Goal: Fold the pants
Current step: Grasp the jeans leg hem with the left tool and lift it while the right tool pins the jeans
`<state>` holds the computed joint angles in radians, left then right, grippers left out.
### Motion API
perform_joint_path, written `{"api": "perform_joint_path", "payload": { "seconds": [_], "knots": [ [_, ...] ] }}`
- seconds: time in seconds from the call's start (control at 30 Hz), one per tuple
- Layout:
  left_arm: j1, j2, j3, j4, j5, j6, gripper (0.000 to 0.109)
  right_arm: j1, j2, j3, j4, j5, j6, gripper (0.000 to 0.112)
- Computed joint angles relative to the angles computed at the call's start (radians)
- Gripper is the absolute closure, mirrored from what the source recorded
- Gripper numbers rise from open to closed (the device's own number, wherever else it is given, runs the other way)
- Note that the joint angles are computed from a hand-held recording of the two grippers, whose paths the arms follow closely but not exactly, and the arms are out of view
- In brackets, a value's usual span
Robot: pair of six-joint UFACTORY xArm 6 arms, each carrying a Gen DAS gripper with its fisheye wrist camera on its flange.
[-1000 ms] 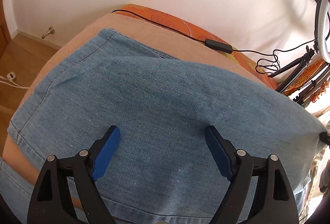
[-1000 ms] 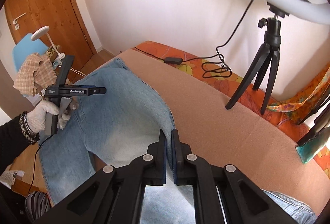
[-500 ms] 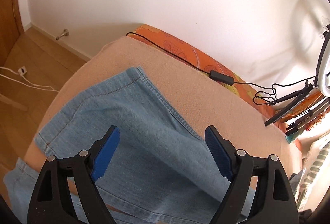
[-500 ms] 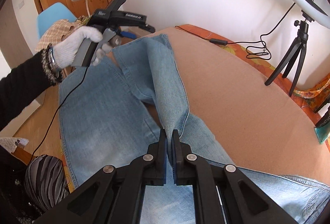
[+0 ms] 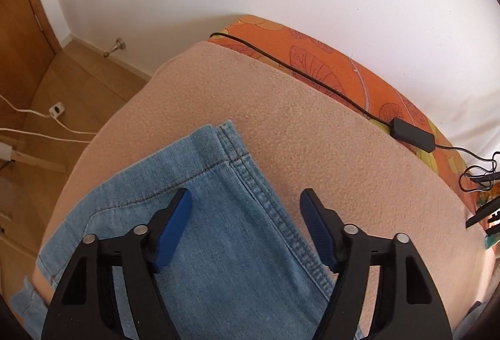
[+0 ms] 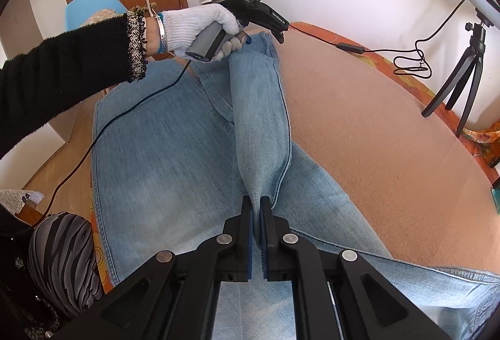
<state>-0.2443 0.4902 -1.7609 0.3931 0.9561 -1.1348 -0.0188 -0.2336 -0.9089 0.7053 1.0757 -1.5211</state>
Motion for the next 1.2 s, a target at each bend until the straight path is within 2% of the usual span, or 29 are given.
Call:
{"api": "perform_joint_path", "payload": {
  "seconds": [0.03,0.07,0.13,0.17,0.3,0.6,0.67,0.87,1.03,1.2],
  "knots": [
    [-0.004,-0.002,0.007,0.038,0.005,-0.012,0.057,-0.001,0.003,-0.004,0.004,0.003,0.004,0.111],
    [-0.003,-0.017,0.040,0.063,-0.028,-0.023,0.063,-0.002,0.008,-0.011,0.009,0.008,0.008,0.111],
    [0.004,-0.048,0.097,0.104,-0.075,-0.052,0.083,-0.004,0.012,-0.016,0.018,0.008,0.009,0.111],
    [0.015,-0.072,0.141,0.104,-0.122,-0.059,0.096,-0.003,0.013,-0.016,0.021,0.001,0.009,0.111],
    [0.058,-0.158,0.291,0.065,-0.301,-0.105,0.103,0.004,0.021,-0.016,0.026,-0.043,0.023,0.111],
    [0.099,-0.367,0.521,0.242,-0.488,-0.325,0.107,0.023,0.035,-0.035,0.048,-0.158,0.063,0.111],
    [0.095,-0.429,0.561,0.291,-0.486,-0.349,0.107,0.033,0.024,-0.029,0.066,-0.200,0.060,0.111],
    [0.096,-0.659,0.714,0.415,-0.496,-0.472,0.107,0.032,-0.037,-0.038,0.132,-0.247,0.059,0.112],
    [0.038,-0.860,0.847,0.496,-0.440,-0.551,0.107,-0.016,-0.159,-0.002,0.154,-0.188,0.027,0.112],
    [-0.052,-1.076,1.040,0.578,-0.381,-0.709,0.107,-0.085,-0.334,0.133,0.124,-0.102,-0.025,0.112]
  ]
}}
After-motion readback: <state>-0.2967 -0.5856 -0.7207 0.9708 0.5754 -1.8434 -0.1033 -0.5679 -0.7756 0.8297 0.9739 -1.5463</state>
